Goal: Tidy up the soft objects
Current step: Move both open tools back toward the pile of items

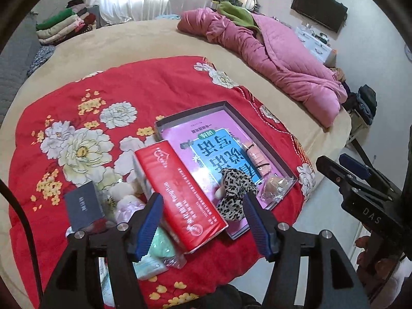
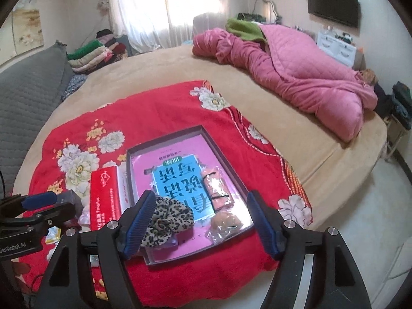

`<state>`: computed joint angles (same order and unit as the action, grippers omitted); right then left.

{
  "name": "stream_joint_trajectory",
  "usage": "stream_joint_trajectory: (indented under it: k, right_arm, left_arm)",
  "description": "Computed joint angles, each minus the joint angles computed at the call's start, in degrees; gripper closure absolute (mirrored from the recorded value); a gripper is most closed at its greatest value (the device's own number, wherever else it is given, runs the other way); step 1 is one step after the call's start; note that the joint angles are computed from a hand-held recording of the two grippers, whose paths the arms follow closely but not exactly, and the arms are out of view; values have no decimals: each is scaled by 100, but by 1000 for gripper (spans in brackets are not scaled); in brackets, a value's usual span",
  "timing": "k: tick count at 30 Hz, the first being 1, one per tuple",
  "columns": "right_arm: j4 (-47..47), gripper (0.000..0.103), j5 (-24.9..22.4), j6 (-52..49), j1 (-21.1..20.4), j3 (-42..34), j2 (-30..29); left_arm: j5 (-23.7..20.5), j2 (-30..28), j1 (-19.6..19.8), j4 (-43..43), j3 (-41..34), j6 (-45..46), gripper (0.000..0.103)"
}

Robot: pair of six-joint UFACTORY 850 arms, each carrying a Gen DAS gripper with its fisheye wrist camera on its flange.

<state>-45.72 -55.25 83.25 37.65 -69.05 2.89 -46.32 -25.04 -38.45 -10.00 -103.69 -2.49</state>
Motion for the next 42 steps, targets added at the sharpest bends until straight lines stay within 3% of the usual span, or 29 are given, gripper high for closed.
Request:
stream_joint_trajectory:
  k: [13, 30, 42]
  right_arm:
    - [-161, 28, 136, 243, 403, -184, -120]
    - [-306, 28, 115, 118, 778, -776, -544]
    - [11, 28, 375, -407, 1010, -1300, -1158]
  left_arm:
    - [306, 781, 231, 566, 928, -462, 39]
    - [482, 1374, 627, 529, 1599, -488, 39]
    - [512, 1796, 1212, 537, 2196, -596, 39]
